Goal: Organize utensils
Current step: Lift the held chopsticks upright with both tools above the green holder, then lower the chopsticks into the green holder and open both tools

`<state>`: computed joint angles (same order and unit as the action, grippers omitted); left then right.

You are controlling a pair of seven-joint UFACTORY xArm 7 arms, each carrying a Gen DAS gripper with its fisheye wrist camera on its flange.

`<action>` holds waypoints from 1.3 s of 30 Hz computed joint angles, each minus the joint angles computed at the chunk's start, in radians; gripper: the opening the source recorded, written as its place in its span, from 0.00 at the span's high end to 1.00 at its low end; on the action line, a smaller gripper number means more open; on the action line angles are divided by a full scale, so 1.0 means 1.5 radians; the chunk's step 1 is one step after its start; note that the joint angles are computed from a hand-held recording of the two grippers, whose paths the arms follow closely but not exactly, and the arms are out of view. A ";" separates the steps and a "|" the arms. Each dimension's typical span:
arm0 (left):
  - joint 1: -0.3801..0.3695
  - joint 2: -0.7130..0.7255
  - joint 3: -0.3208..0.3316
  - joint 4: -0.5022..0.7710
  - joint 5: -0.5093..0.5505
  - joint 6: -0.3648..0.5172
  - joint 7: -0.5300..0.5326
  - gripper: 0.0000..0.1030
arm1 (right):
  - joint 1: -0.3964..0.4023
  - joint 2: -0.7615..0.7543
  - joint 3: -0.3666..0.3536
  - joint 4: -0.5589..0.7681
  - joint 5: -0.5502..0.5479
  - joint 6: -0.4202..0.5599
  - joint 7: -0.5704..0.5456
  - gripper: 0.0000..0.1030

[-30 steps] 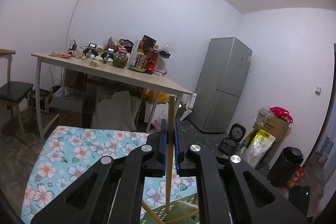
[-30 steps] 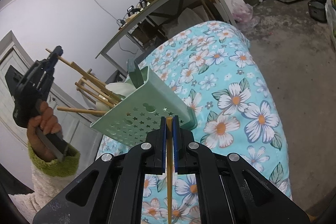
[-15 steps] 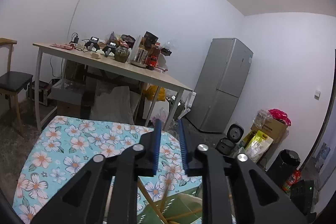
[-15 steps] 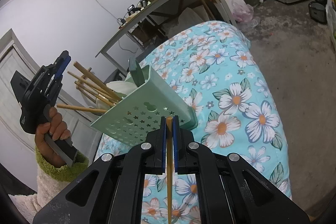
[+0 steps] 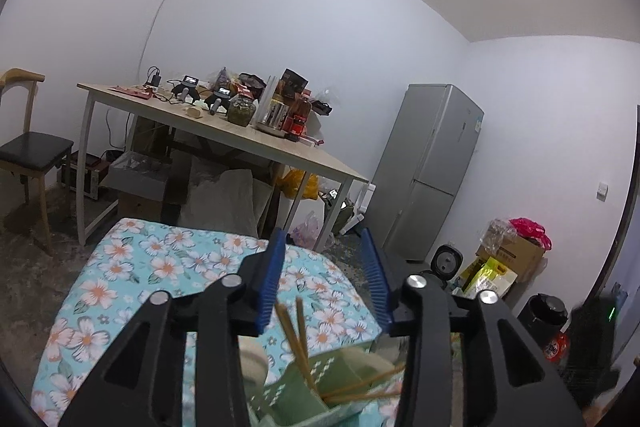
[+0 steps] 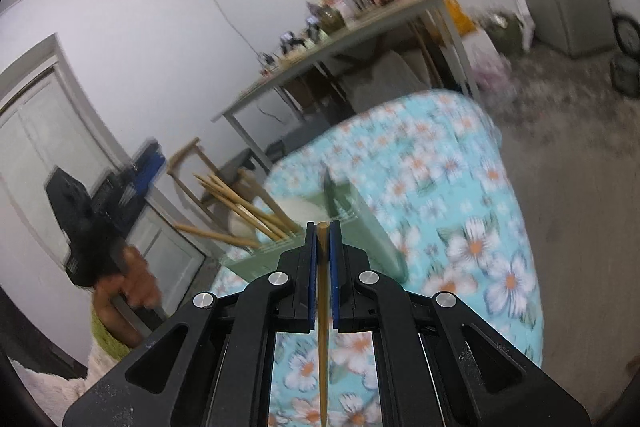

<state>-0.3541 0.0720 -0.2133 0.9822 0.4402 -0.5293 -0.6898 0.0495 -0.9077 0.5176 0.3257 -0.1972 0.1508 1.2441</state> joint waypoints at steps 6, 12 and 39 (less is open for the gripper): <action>0.006 -0.075 0.022 -0.092 0.052 -0.005 -0.028 0.47 | -0.063 -0.009 0.015 0.088 -0.049 -0.026 -0.070 0.96; -0.012 -0.135 0.057 -0.178 0.090 -0.004 -0.041 0.40 | -0.158 0.019 0.050 0.174 -0.071 -0.081 -0.142 0.96; -0.040 -0.122 0.069 -0.259 0.142 0.005 -0.063 0.35 | -0.576 0.098 0.383 0.303 -0.003 -0.177 -0.231 0.96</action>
